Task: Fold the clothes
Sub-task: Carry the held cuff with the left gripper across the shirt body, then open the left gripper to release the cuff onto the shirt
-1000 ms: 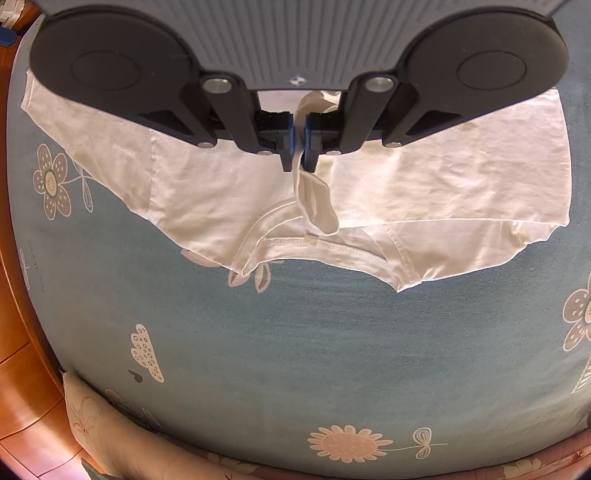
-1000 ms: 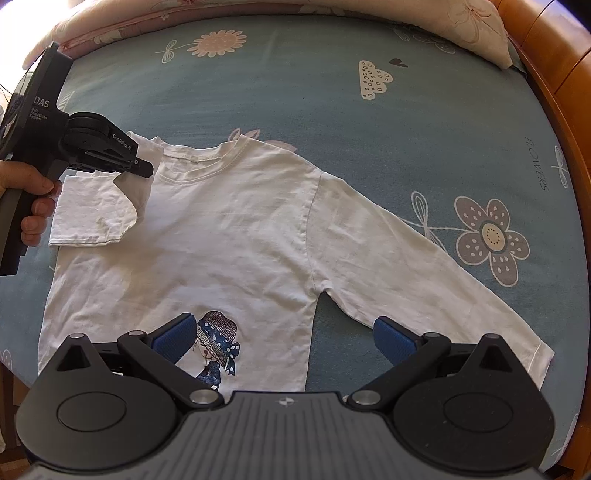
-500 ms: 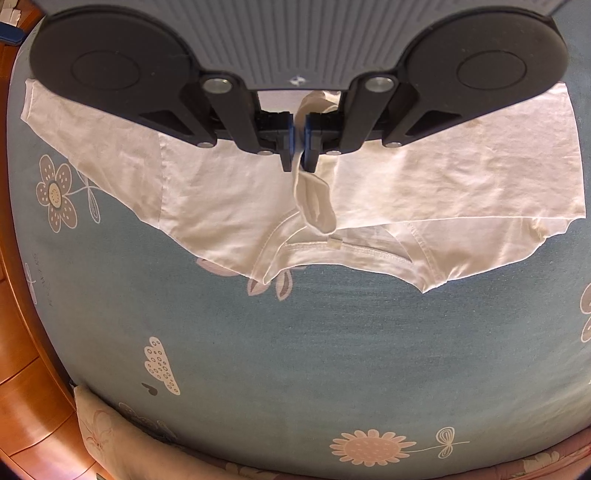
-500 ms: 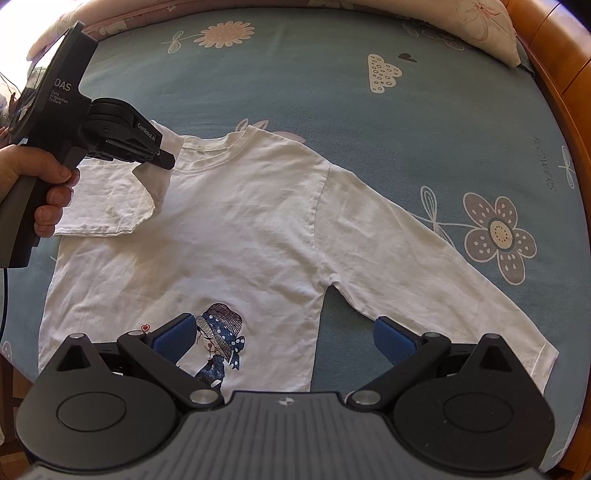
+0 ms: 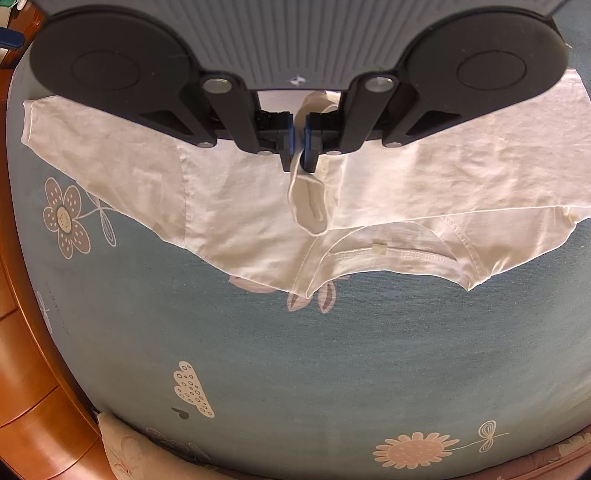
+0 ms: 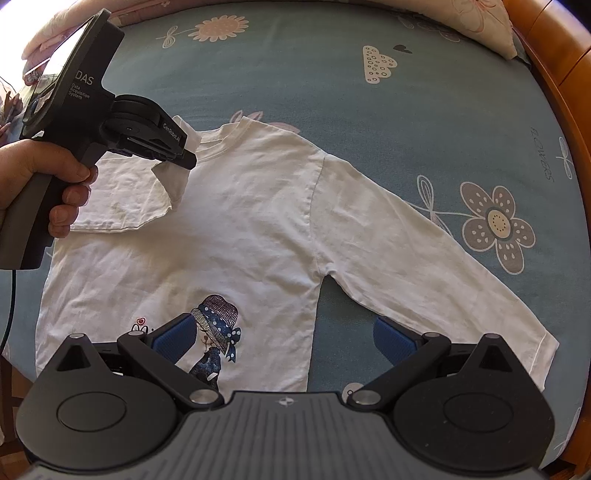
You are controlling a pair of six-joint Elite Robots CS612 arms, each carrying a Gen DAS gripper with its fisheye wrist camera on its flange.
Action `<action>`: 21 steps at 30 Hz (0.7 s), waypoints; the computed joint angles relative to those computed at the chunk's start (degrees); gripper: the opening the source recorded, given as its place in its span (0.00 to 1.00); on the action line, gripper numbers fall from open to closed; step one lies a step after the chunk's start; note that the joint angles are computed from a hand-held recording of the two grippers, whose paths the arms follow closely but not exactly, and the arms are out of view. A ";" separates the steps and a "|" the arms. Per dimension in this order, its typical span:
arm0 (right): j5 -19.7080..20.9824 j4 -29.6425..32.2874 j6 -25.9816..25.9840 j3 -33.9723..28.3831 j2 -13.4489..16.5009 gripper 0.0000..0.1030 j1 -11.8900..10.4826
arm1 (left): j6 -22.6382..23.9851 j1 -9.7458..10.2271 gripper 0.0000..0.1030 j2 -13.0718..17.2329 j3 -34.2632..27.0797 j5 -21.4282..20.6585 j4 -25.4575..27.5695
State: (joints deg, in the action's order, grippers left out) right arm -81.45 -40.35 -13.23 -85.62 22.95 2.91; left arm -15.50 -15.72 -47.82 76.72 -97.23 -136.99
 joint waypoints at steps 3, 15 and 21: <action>-0.24 0.27 0.15 -0.17 0.14 1.00 0.00 | 0.05 -0.15 0.03 0.32 -0.35 0.10 0.39; -1.09 0.83 0.39 -0.24 0.19 1.00 0.02 | 0.54 -0.74 0.03 1.02 -0.38 0.14 0.28; -1.36 1.10 0.32 -0.44 0.32 1.00 0.14 | 0.17 -0.61 0.09 1.23 -0.56 -1.62 0.00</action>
